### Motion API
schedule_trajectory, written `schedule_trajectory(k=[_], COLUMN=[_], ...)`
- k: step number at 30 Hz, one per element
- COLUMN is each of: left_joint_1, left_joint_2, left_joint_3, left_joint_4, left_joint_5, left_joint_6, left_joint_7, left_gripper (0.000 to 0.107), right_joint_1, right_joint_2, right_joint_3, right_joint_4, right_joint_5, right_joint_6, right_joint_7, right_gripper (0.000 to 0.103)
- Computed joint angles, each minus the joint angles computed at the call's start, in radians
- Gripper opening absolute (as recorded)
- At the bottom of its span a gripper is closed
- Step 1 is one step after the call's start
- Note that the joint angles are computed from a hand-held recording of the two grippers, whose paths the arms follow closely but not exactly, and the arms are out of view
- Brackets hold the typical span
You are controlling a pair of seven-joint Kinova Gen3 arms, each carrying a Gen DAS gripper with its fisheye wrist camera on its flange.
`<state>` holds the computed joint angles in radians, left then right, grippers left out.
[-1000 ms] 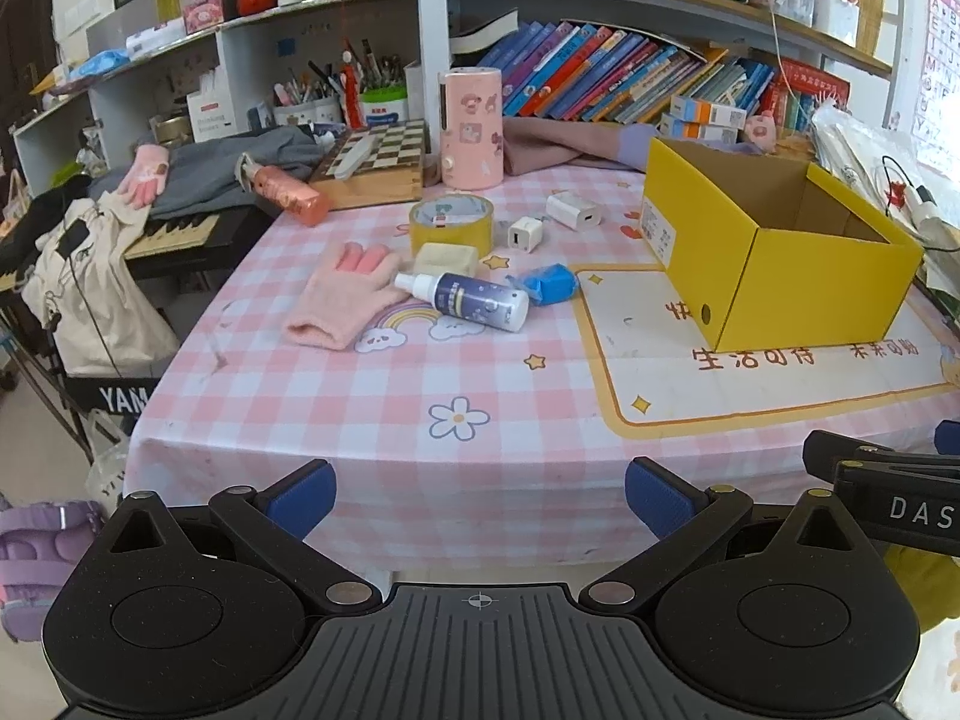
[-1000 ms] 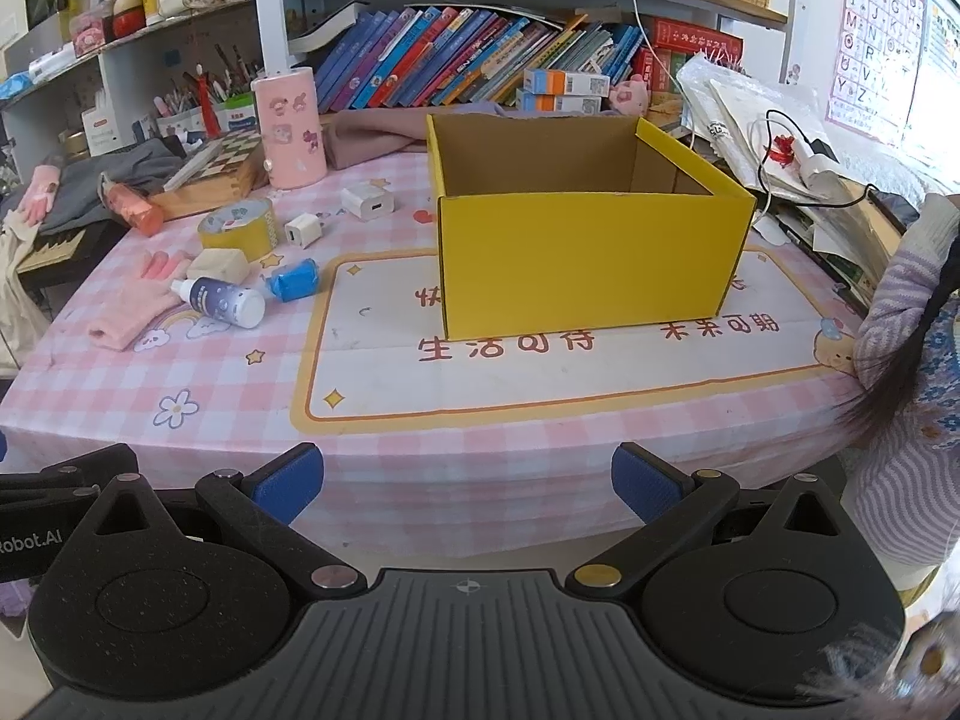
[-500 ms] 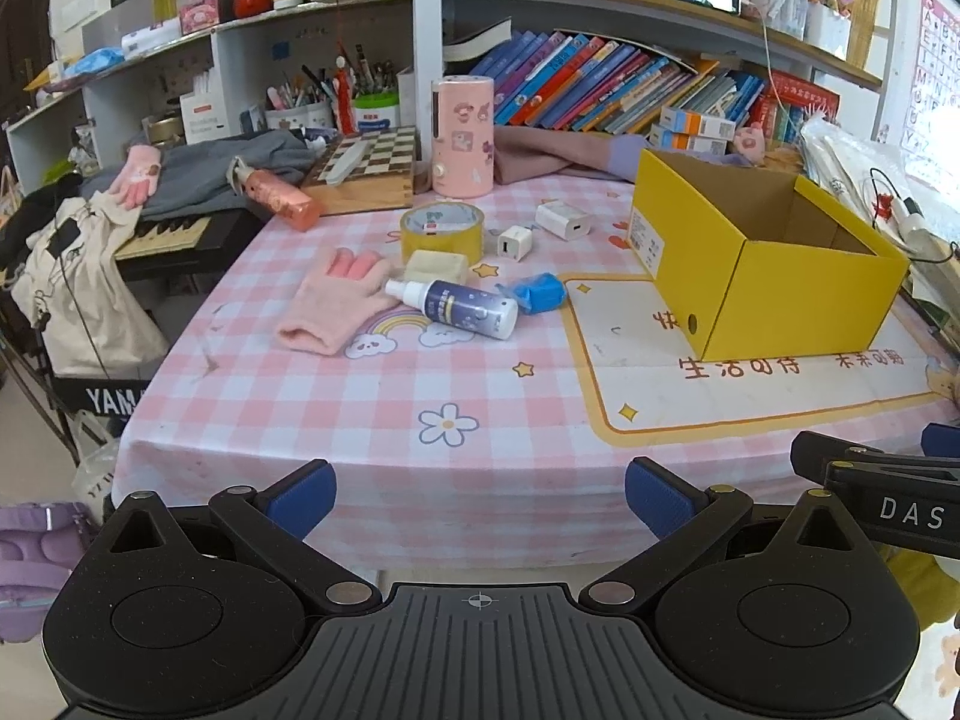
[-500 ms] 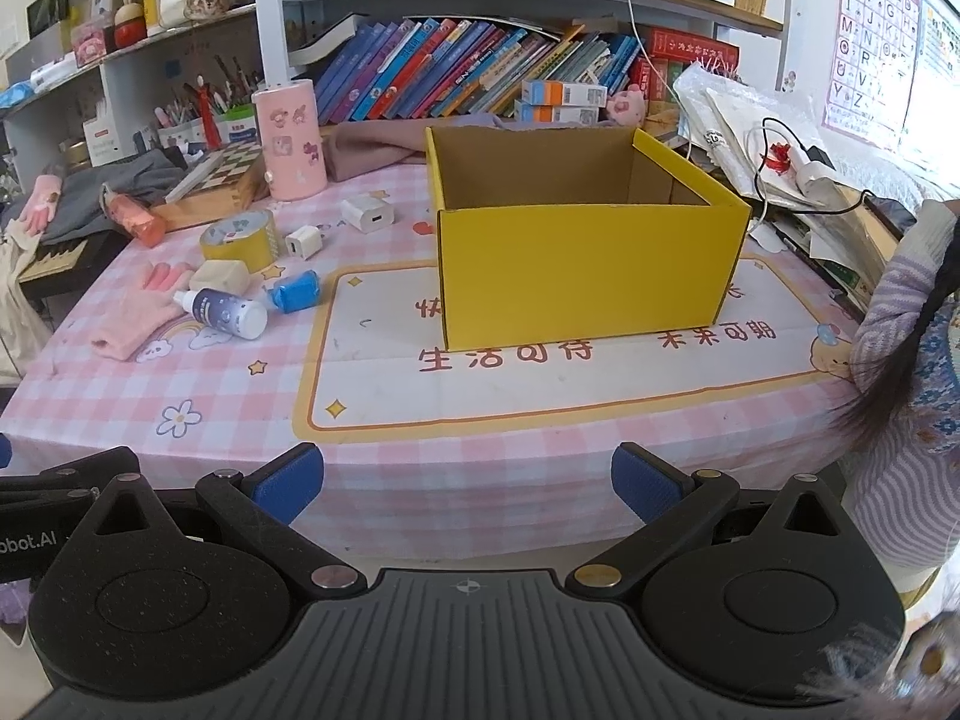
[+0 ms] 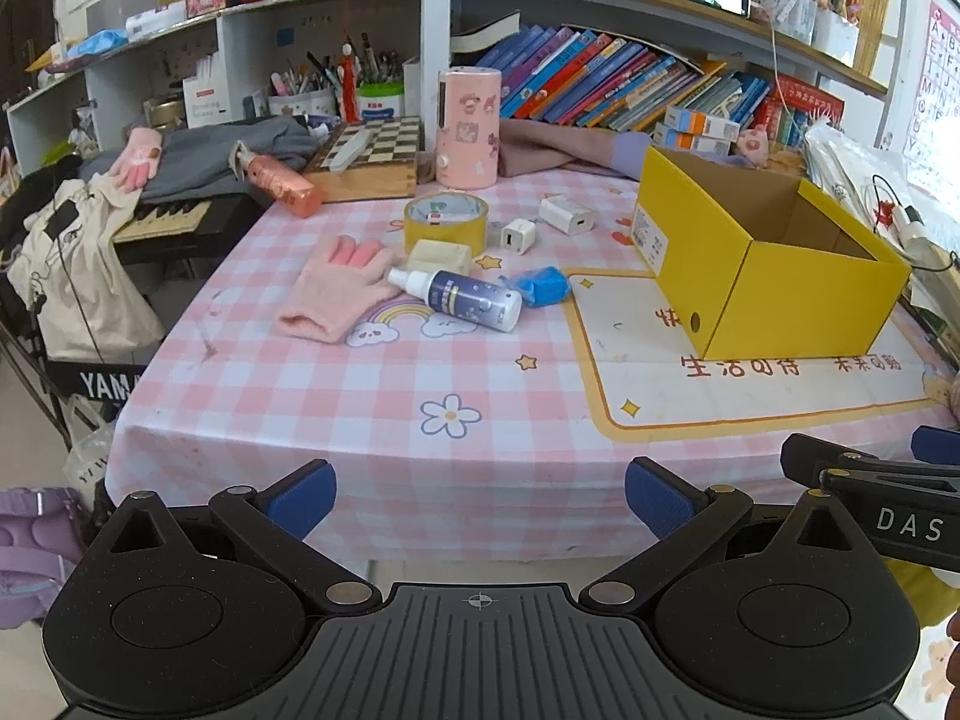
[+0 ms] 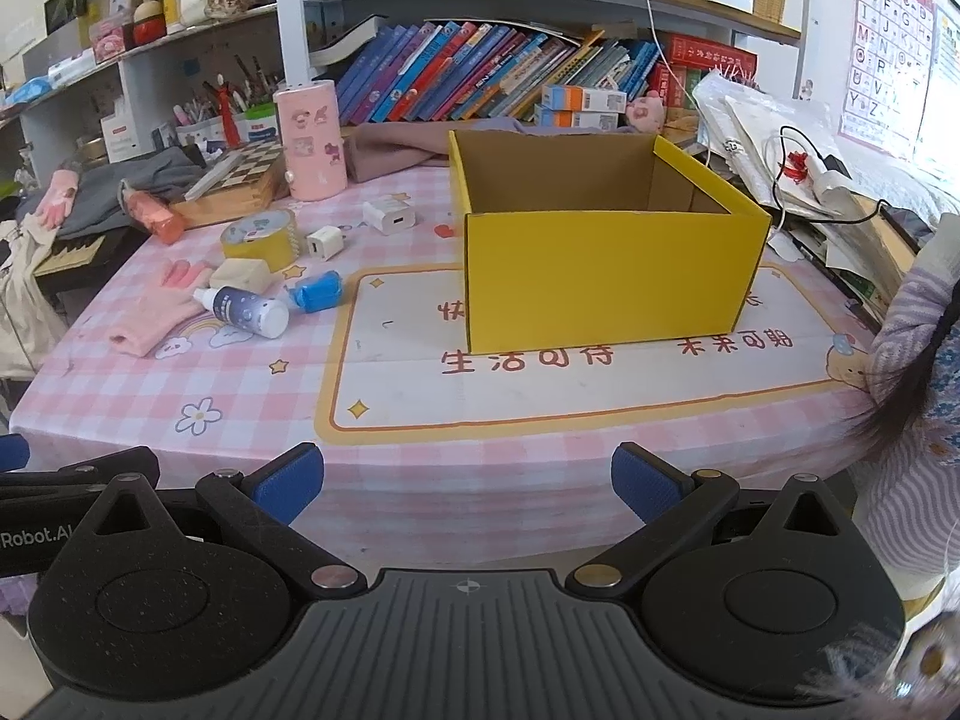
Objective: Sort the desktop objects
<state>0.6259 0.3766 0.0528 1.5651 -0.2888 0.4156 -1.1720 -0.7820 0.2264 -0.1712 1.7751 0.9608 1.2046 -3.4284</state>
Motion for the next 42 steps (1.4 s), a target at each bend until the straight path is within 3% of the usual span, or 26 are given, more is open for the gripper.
schedule_trajectory(k=[25, 33, 42], left_joint_1=[-0.031, -0.033, -0.018], left_joint_2=[-0.011, -0.016, -0.016], left_joint_3=[-0.003, -0.02, -0.066], left_joint_4=[0.018, 0.024, 0.033], left_joint_5=[0.016, 0.003, -0.056], left_joint_6=[-0.004, 0.007, 0.028], left_joint_7=[-0.016, 0.009, 0.116], left_gripper=[0.103, 0.103, 0.103], right_joint_1=[-0.013, -0.008, 0.012], right_joint_2=[0.024, 0.026, 0.037], right_joint_3=[0.009, 0.013, 0.024], right_joint_4=[-0.04, -0.051, -0.062], right_joint_5=[-0.011, -0.014, -0.021], right_joint_6=[-0.013, -0.057, -0.174], right_joint_7=[0.032, 0.082, 0.185], right_gripper=[0.103, 0.103, 0.103])
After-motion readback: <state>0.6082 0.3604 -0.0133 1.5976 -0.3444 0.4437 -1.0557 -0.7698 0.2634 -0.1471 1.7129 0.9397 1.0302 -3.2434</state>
